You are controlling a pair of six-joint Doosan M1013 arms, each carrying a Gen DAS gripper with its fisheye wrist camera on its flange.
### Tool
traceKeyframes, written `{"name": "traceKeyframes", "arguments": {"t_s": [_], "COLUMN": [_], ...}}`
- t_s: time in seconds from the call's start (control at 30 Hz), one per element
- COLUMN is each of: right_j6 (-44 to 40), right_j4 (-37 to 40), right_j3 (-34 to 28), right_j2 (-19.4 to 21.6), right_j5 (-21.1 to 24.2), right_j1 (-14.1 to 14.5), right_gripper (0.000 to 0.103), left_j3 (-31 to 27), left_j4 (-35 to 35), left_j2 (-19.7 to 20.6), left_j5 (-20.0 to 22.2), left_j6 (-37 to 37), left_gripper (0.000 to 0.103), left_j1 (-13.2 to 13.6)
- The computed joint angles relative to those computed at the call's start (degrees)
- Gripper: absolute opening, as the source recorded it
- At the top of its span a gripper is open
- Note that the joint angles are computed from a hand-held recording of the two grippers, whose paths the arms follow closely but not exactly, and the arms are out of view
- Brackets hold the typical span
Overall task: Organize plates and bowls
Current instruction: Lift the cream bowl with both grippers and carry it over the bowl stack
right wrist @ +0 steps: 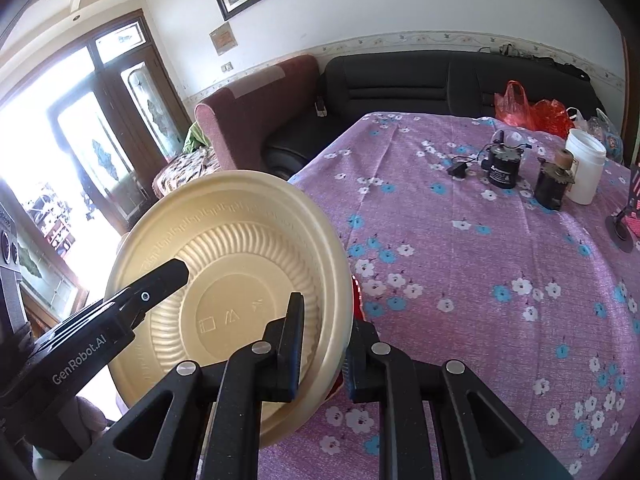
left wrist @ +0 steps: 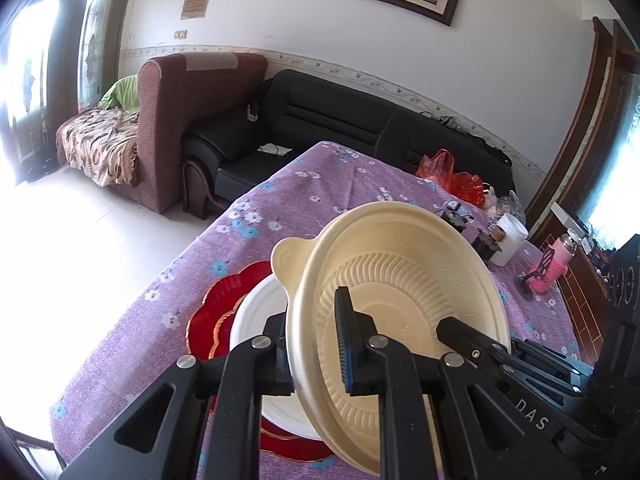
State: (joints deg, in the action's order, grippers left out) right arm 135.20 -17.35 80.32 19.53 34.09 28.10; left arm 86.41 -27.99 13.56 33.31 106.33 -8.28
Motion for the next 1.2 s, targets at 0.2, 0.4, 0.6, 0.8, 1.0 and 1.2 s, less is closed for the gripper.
{"name": "traceKeyframes", "arguments": {"t_s": [0.2,0.4,0.6,0.8,1.0,1.2], "right_j6": [-1.9,-2.8,-2.6,-1.7,-1.6,-1.1], "right_j4": [0.9,1.7,1.3,-0.4,-1.7,-2.9], "right_j3": [-2.0,-3.5,-4.7,-5.7,-6.5,-6.9], "right_j2": [1.8,3.5,4.9,5.6,6.2,6.6], "right_j5": [1.8,3.5,5.5,6.8,7.6,7.9], "right_j1": [0.5,0.7,0.8,1.1,1.4,2.0], "right_gripper": [0.018,0.019,0.019,0.019,0.019,0.021], "left_j3": [-0.1,-0.3,-0.5,-0.1,-0.2,-0.6], "left_j4": [1.8,5.4,7.4,8.8,9.0,7.7], "left_j2": [1.0,2.0,2.9,2.9,3.1,3.5], "left_j5": [0.4,-0.4,-0.8,-2.6,-2.8,-2.0], "left_j6": [-2.4,-5.0,-6.1,-6.4,-6.4,-6.2], "left_gripper": [0.015,0.015,0.015,0.016,0.016,0.016], "left_j1": [0.6,0.6,0.3,0.1,0.2,0.8]}}
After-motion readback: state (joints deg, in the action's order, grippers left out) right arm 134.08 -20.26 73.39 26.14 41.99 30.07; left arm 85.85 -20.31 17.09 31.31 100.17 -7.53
